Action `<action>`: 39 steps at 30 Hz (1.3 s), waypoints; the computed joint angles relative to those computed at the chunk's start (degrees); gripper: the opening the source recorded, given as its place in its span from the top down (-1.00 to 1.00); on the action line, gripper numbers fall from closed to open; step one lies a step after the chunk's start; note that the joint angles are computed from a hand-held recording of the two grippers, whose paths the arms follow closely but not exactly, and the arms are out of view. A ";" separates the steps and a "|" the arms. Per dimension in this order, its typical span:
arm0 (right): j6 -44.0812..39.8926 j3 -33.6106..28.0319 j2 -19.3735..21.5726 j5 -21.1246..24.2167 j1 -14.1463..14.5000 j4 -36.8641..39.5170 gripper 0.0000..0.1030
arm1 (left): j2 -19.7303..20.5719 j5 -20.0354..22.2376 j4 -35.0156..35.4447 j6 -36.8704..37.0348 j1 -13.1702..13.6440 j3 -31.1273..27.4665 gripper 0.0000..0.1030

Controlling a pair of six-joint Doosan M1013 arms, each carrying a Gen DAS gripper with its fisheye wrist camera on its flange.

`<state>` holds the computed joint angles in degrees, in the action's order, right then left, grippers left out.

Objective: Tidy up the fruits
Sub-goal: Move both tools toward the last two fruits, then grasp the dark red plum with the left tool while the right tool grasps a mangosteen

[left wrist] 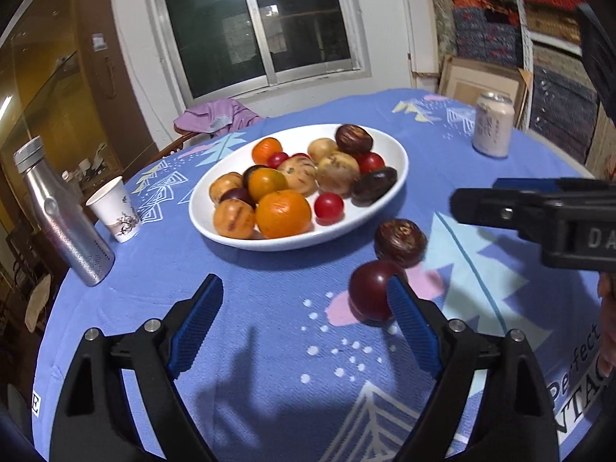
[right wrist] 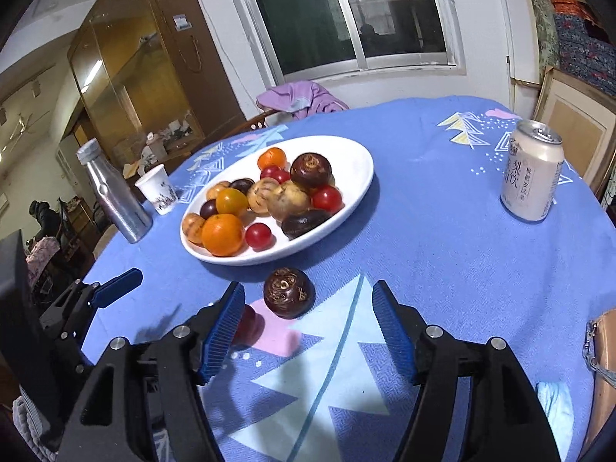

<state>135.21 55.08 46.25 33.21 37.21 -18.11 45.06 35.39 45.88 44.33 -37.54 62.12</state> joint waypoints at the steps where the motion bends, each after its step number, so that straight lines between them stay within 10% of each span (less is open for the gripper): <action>1: -0.89 -0.55 0.38 0.43 0.01 0.50 -0.35 | 0.23 0.28 -0.17 0.72 -0.07 -0.37 -0.65; 18: -9.93 -6.55 4.57 3.95 -0.33 9.86 -0.31 | 0.58 1.45 -7.64 6.45 1.14 -1.23 -0.65; 24: -11.25 -6.80 5.24 2.41 -1.58 17.59 -0.13 | 0.84 0.32 -15.54 12.18 1.84 -1.78 -0.65; 26: -14.12 -6.30 5.22 1.68 -2.62 25.30 0.28 | 1.31 -0.02 -17.53 14.37 1.79 -2.65 -0.65; 33: -16.20 -5.44 5.06 0.37 -3.30 31.70 0.39 | 4.79 2.87 -27.93 22.47 2.50 -9.16 -0.63; 39: -14.69 -5.67 4.91 1.03 -3.13 28.88 0.54 | 6.10 3.39 -42.99 32.75 4.31 -11.46 0.25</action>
